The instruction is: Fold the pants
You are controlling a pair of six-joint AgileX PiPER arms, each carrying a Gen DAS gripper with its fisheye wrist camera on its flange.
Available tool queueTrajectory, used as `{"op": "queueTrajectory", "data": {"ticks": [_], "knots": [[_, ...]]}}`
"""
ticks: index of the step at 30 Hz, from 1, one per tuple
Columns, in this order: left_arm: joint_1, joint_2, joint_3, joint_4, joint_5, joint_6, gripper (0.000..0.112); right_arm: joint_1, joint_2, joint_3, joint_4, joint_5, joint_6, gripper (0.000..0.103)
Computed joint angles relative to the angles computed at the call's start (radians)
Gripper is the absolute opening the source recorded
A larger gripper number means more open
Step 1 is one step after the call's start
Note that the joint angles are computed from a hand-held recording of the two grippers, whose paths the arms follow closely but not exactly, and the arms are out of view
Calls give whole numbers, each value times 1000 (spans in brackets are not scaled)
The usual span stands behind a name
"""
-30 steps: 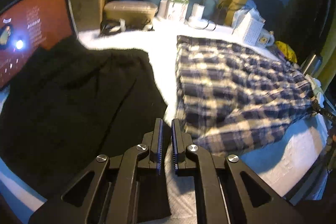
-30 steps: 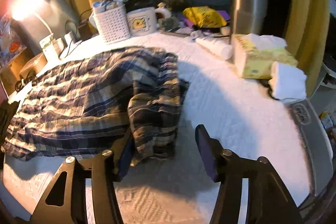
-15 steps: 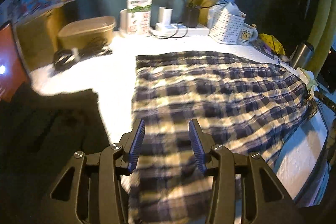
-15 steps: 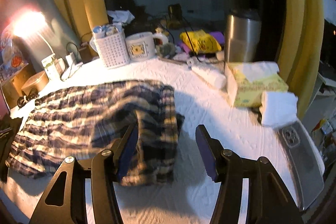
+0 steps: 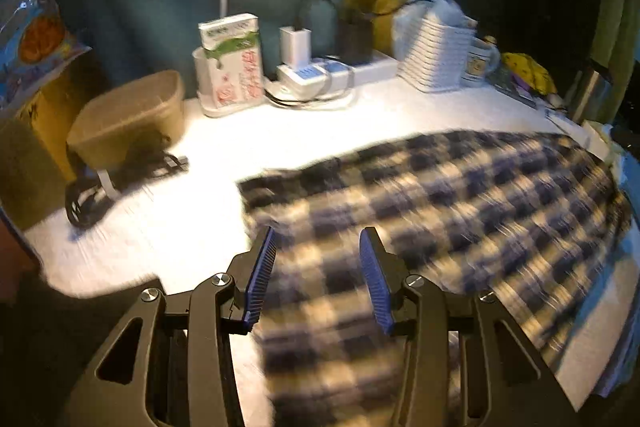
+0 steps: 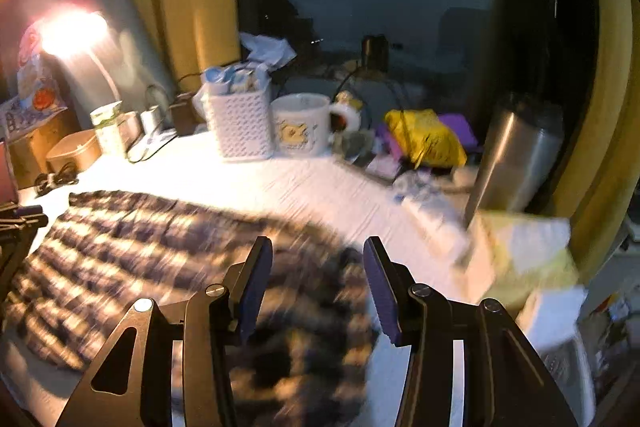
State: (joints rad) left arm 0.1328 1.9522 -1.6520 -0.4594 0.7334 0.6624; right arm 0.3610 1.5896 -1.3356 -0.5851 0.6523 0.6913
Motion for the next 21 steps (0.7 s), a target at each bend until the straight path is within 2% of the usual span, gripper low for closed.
{"op": "queueTrajectory", "data": {"ticks": [4, 9, 12, 13, 14, 15, 18, 19, 20, 21], "knots": [[11, 135, -187, 63, 40, -62, 43, -96, 99, -118, 172, 11, -259, 50], [6, 289, -393, 128, 114, -106, 43, -173, 252, -260, 358, 68, -484, 50], [2, 353, -484, 118, 161, -78, 43, -194, 322, -320, 450, 87, -575, 52], [-2, 365, -501, 120, 165, -73, 38, -199, 340, -334, 474, 94, -595, 56], [-6, 375, -516, 119, 168, -68, 29, -201, 355, -349, 493, 105, -613, 56], [-9, 395, -556, 124, 195, -71, 13, -205, 374, -368, 517, 121, -639, 56], [-23, 407, -586, 143, 191, -67, 5, -204, 386, -369, 531, 126, -657, 56], [-28, 396, -569, 149, 174, -64, 5, -200, 385, -360, 522, 113, -650, 51], [-31, 388, -557, 150, 161, -63, 5, -196, 389, -361, 509, 112, -643, 31], [-35, 383, -555, 151, 150, -65, 5, -188, 389, -357, 467, 109, -608, 22]]}}
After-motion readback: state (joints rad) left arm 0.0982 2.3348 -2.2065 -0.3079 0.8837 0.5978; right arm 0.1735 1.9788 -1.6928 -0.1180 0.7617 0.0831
